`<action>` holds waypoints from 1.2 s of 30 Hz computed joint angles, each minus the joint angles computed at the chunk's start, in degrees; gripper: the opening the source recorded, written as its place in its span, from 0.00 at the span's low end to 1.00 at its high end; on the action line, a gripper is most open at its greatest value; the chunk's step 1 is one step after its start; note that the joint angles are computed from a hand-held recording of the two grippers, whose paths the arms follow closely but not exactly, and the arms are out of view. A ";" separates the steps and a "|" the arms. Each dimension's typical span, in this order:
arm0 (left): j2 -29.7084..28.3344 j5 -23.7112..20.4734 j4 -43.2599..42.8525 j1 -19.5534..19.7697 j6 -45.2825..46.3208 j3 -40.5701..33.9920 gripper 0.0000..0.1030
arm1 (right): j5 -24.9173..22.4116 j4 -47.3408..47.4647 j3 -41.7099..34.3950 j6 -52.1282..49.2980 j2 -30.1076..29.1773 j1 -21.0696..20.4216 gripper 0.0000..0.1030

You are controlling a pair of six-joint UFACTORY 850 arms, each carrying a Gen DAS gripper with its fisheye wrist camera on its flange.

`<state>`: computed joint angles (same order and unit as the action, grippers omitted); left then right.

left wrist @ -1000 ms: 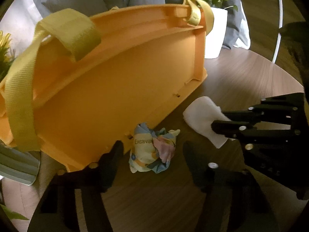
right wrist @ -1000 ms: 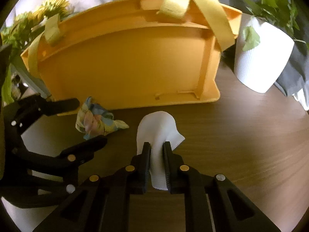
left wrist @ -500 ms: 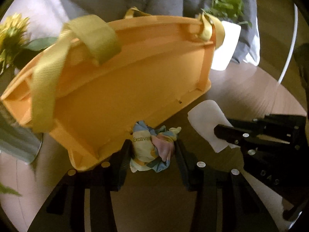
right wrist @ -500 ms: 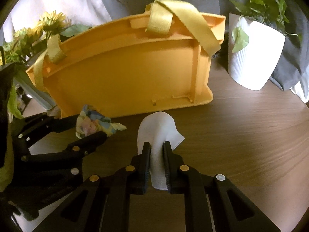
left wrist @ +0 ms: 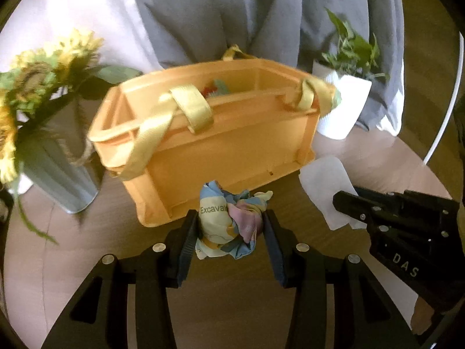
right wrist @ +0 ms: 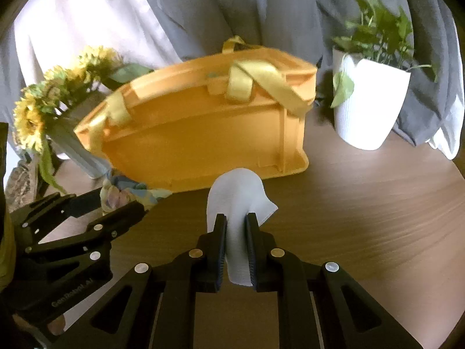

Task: Organize soft objects
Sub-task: 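Close the right tool on the white napkin while the left tool closes on the printed cloth, then lift the napkin and cloth with both tools and carry them over the crate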

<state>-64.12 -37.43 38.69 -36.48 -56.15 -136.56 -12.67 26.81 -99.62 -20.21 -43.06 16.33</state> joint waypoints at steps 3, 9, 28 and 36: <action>1.76 -1.54 3.84 -1.02 -5.39 1.78 0.43 | 0.96 7.15 2.58 -7.51 2.32 -0.26 0.15; 3.50 -4.55 7.76 -2.64 -10.98 2.66 0.43 | 2.35 21.60 6.82 -22.77 6.24 -0.69 0.15; 9.08 -14.36 22.09 -7.29 -27.84 5.94 0.43 | 1.35 58.78 12.33 -60.87 14.24 -2.43 0.15; 9.01 -16.64 26.77 -8.06 -29.54 3.69 0.43 | 0.12 78.35 12.86 -80.95 16.08 -2.92 0.15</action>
<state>-55.10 -54.07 65.46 -44.54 -85.69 -132.87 -12.56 105.16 -86.75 -101.16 -26.99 13.41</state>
